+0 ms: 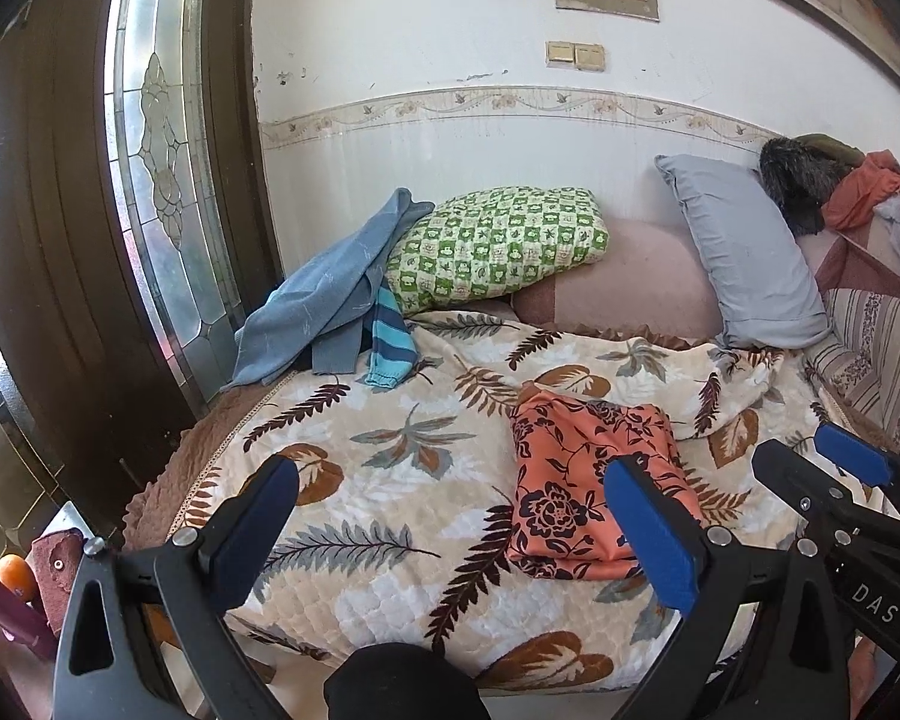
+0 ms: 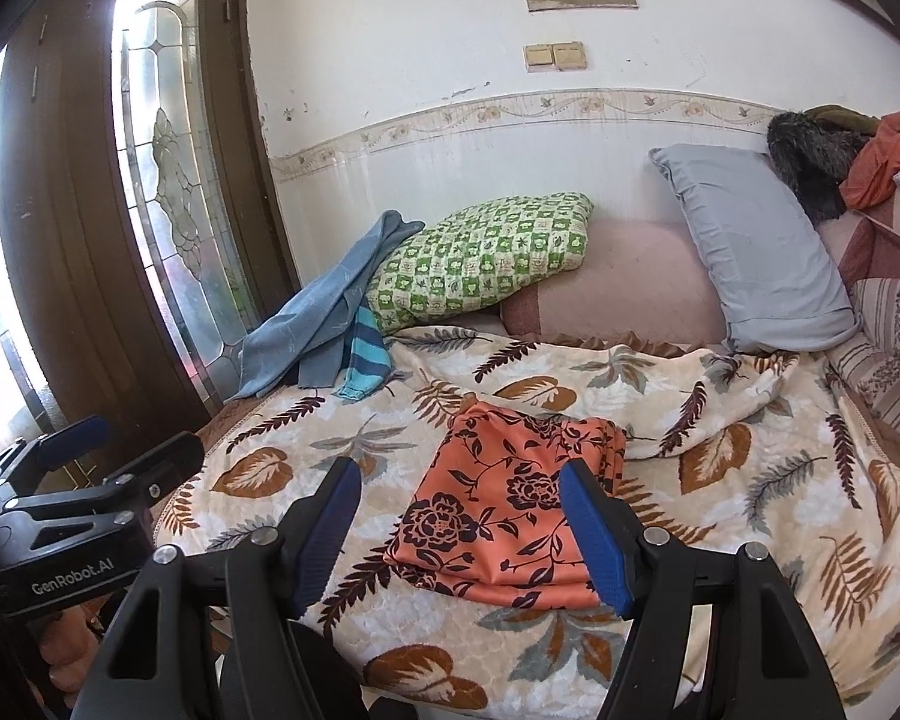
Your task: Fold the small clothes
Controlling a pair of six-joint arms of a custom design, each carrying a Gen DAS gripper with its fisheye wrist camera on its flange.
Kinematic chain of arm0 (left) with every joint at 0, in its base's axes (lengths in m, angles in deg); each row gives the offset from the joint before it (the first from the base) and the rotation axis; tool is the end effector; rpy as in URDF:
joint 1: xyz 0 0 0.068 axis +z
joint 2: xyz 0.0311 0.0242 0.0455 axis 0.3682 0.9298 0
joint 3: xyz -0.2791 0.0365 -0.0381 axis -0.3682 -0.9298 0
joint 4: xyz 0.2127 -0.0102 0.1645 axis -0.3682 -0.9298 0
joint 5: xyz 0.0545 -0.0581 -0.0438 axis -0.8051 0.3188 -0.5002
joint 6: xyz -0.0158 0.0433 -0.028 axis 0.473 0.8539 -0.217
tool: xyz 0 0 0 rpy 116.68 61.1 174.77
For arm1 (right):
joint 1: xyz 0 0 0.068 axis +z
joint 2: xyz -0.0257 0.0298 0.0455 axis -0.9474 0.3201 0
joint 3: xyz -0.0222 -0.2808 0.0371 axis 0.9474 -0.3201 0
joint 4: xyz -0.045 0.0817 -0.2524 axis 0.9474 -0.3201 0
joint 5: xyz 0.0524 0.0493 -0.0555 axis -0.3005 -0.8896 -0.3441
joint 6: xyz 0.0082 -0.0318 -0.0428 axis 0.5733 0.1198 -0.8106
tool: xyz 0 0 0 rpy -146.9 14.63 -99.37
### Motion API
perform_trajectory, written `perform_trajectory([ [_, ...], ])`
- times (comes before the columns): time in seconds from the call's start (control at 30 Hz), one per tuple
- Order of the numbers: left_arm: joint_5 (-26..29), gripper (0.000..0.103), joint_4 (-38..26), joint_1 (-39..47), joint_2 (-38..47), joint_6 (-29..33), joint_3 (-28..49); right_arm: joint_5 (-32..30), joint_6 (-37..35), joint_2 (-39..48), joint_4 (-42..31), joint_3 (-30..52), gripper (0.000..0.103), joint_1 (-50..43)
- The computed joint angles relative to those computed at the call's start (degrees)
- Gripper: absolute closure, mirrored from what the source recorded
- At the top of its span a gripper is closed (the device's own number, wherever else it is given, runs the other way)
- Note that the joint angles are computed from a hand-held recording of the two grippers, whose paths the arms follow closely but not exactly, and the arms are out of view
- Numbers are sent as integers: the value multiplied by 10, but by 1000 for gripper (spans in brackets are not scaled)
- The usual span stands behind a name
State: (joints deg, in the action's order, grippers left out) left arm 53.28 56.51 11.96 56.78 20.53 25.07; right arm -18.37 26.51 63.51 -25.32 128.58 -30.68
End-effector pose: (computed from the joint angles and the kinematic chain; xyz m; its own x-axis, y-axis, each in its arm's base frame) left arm 0.1835 -0.0175 0.2933 -0.5228 -0.1127 -0.8450 -0.2679 0.9627 0.0374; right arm 0.2179 0.1774 0.2706 -0.5048 -0.0763 -0.8599 -0.3765 0.9158 0.1397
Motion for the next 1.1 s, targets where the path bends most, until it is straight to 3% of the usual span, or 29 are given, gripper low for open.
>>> perform_trajectory([
  [1.1, -11, 2, -40, -13, -50, -13, 36, 16, -11, -37, -15, 12, 31, 18],
])
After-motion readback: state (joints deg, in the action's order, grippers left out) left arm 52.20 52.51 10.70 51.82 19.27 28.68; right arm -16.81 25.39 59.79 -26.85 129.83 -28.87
